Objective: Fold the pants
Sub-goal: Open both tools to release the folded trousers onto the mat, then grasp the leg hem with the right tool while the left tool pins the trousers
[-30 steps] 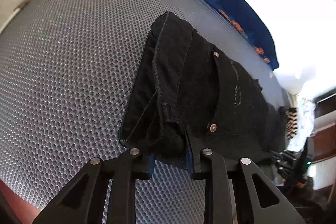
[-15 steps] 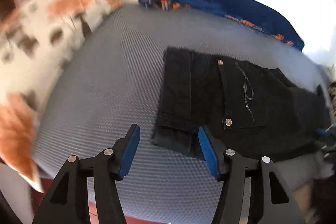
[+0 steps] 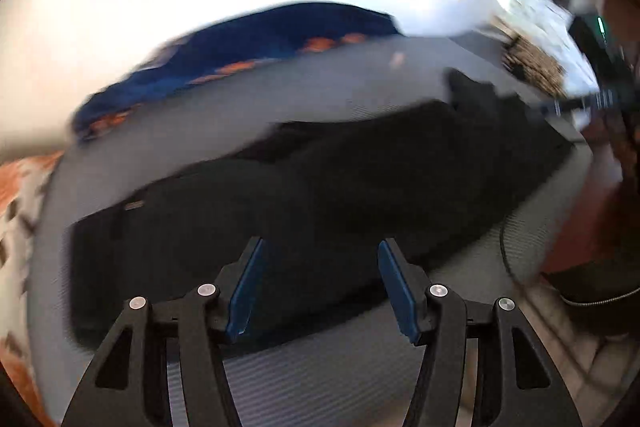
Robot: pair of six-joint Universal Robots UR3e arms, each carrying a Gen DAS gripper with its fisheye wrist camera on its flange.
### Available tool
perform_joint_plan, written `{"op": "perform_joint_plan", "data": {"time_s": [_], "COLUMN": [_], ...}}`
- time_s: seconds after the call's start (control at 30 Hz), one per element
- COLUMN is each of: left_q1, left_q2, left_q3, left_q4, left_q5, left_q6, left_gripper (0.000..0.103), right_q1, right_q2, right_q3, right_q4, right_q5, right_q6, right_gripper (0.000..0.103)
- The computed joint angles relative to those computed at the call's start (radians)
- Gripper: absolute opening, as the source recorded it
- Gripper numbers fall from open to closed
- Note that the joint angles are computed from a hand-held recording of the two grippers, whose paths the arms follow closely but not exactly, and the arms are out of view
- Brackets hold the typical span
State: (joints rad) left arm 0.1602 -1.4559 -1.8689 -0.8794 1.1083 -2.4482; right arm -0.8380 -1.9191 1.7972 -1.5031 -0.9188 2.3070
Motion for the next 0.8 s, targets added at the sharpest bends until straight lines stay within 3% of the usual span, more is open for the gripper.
{"op": "perform_joint_plan", "data": {"time_s": [0.2, 0.37, 0.5, 0.63, 0.8], "left_q1": [-0.26, -0.388, -0.428, -0.462, -0.478], "left_q2": [-0.193, -0.291, -0.328, -0.36, -0.377], "left_q3": [0.048, 0.079, 0.101, 0.117, 0.123], "left_q4": [0.15, 0.243, 0.24, 0.261, 0.278], "left_q5": [0.076, 0.154, 0.178, 0.22, 0.233], "left_q6": [-0.092, -0.159, -0.194, -0.23, -0.25], "left_gripper": [0.059, 0.057, 0.052, 0.046, 0.042], "right_q1": [-0.212, -0.3, -0.31, -0.263, -0.188], "right_q2": [0.018, 0.149, 0.278, 0.446, 0.621], "right_q3": [-0.091, -0.073, -0.062, -0.105, -0.192], "right_q4": [0.095, 0.082, 0.014, -0.108, -0.27], "right_q5": [-0.044, -0.005, 0.06, 0.134, 0.139], "right_q6": [-0.081, -0.023, 0.065, 0.239, 0.427], "right_gripper": [0.049, 0.049, 0.049, 0.049, 0.049]}}
